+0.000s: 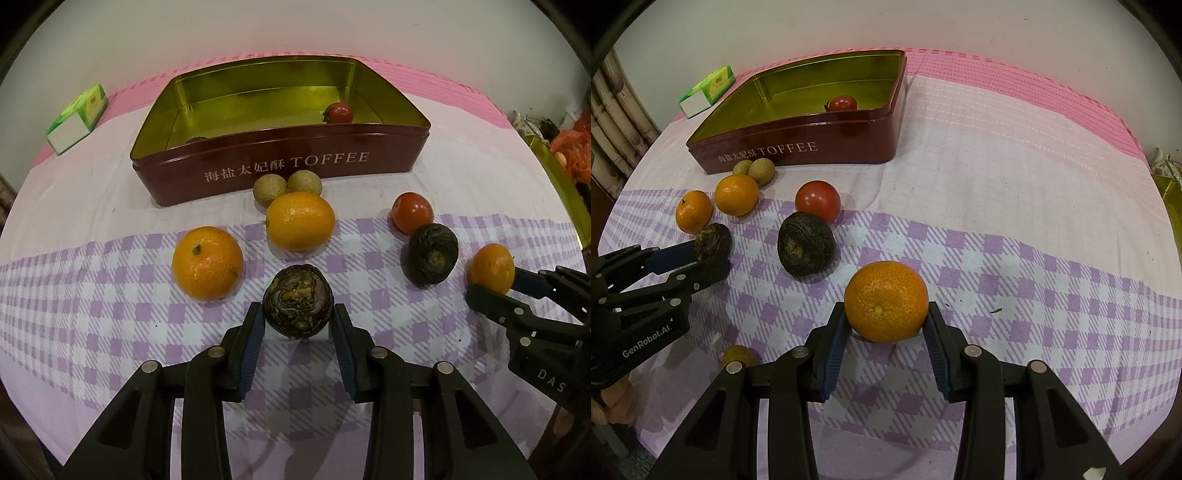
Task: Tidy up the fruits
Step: 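Grasp the dried fruit with the left tool while the right tool grasps the large orange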
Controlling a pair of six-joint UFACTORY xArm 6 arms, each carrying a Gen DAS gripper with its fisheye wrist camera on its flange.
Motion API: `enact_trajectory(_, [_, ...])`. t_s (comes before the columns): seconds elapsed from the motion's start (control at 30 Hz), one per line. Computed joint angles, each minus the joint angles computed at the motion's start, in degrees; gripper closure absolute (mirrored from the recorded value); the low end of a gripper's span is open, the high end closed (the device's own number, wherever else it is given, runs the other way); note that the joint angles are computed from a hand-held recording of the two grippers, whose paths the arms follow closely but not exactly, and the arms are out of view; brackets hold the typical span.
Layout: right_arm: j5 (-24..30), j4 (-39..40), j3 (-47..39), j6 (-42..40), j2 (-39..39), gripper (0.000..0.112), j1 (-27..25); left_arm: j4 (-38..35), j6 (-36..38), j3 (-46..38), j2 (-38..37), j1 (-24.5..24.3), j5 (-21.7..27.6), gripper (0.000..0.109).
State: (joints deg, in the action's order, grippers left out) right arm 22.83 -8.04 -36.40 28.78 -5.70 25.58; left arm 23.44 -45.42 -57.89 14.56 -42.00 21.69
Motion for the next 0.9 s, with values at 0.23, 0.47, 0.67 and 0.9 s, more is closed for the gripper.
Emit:
enact_trajectory(0.23, [-0.1,-0.1,0.2,0.2,-0.1,0.074,0.0,-0.6,-0.1,1.6,-1.5,-0.1,0.3,0.071])
enact_trajectory(0.47, [0.1,-0.5,-0.1,0.7,0.1,0.074,0.1,-1.0,0.2,3.7,-3.1,-0.1,-0.3,0.071])
enact_trajectory(0.67, [0.0,-0.4,-0.6,0.5,0.6,0.074,0.0,-1.4,0.3,4.9,-4.0,0.2,-0.9,0.072])
enact_trajectory(0.9, [0.0,-0.4,-0.7,0.9,0.8,0.075,0.1,-1.4,-0.1,4.7,-3.9,0.1,-0.7,0.072])
